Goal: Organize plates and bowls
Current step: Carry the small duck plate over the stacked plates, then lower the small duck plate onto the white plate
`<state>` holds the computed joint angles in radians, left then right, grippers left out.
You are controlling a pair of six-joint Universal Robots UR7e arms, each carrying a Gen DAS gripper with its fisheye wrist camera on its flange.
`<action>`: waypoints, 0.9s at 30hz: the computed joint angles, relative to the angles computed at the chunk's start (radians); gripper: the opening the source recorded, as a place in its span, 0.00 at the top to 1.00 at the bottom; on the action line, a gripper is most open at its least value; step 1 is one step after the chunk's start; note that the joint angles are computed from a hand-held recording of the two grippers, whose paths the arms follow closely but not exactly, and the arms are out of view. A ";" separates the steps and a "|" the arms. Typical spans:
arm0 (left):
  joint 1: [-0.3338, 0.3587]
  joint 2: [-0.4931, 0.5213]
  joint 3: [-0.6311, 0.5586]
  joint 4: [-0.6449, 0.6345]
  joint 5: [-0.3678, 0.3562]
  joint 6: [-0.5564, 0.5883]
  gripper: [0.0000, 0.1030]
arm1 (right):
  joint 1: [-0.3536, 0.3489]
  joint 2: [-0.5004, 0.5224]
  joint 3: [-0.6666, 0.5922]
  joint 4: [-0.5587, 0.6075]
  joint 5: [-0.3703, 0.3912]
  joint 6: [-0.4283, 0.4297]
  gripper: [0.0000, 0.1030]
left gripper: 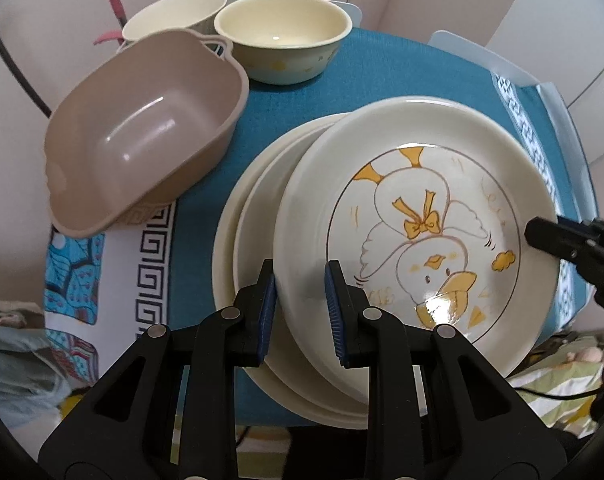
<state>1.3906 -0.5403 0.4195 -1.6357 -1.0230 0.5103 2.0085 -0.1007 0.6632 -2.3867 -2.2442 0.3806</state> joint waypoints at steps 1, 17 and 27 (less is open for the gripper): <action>-0.002 -0.008 0.020 -0.020 0.009 0.014 0.79 | 0.000 0.003 -0.008 0.009 -0.001 -0.003 0.86; -0.024 -0.087 0.215 -0.228 0.108 0.188 0.79 | -0.004 0.024 -0.055 0.090 -0.015 -0.031 0.86; -0.029 -0.110 0.259 -0.257 0.133 0.203 0.79 | 0.003 0.050 -0.104 0.143 -0.053 -0.071 0.86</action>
